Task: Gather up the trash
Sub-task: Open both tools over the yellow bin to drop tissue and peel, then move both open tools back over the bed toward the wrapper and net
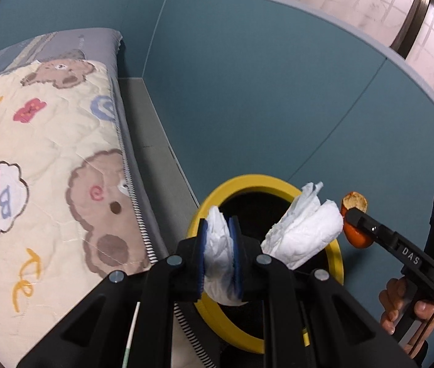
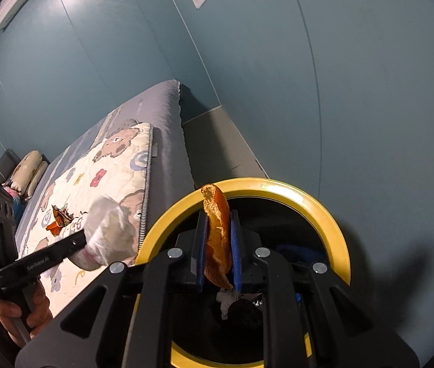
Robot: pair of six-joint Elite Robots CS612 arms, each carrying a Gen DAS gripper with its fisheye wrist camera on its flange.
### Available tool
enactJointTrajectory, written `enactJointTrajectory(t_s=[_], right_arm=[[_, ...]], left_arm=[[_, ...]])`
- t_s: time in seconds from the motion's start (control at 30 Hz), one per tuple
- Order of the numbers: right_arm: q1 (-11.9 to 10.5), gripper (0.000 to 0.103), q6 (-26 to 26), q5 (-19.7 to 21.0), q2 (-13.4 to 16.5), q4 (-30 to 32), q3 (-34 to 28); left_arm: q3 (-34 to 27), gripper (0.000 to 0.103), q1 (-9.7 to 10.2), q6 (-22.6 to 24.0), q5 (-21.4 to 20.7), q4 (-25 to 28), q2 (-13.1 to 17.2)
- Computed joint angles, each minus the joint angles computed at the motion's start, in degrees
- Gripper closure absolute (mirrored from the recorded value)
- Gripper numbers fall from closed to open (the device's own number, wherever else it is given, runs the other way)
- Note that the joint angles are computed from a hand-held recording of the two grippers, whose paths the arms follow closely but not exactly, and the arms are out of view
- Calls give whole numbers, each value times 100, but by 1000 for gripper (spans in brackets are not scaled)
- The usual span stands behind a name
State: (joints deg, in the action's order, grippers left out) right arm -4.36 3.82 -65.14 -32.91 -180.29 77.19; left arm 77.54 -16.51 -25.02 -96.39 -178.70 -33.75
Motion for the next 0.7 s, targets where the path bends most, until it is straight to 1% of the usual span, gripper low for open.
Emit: enactJointTrajectory(t_s=[0.07,0.1,0.17,0.23,0.33,0.37,0.43,0.5,0.57,0.63,0.67,0.7], right_arm=[[-2,89,37,-21,31,29,-27],[49,89,94,-71,101,101,-154],[67,88,124,-148,137,148,-208],[85,86,116,-227,164,197,-251],[85,85,171,-215,189,273,-290],[81,83,183,-217,183,273,-284],[85,78,191,-266,172,239,-269],[72,68,207,-297,155,183,-235],[57,65,281,-275,141,142,-205],[50,60,321,-283,127,134,-179],[38,56,318,-279,116,132,-156],[36,53,327,-286,109,144,-141]], left_arm=[[-60,90,-24,38,-6,88,55],[-86,90,-27,33,-34,120,74],[-139,90,-34,26,-118,195,122],[-165,89,-47,32,-168,227,155],[-187,85,-48,39,-266,258,177],[-187,81,-45,29,-299,252,179],[-153,69,-36,-18,-340,170,169],[-69,60,-43,-63,-296,76,125],[8,47,-41,-139,-282,-11,85],[88,39,-41,-185,-215,-93,47],[139,37,-43,-169,-175,-147,23],[189,32,-50,-129,-100,-169,-5]])
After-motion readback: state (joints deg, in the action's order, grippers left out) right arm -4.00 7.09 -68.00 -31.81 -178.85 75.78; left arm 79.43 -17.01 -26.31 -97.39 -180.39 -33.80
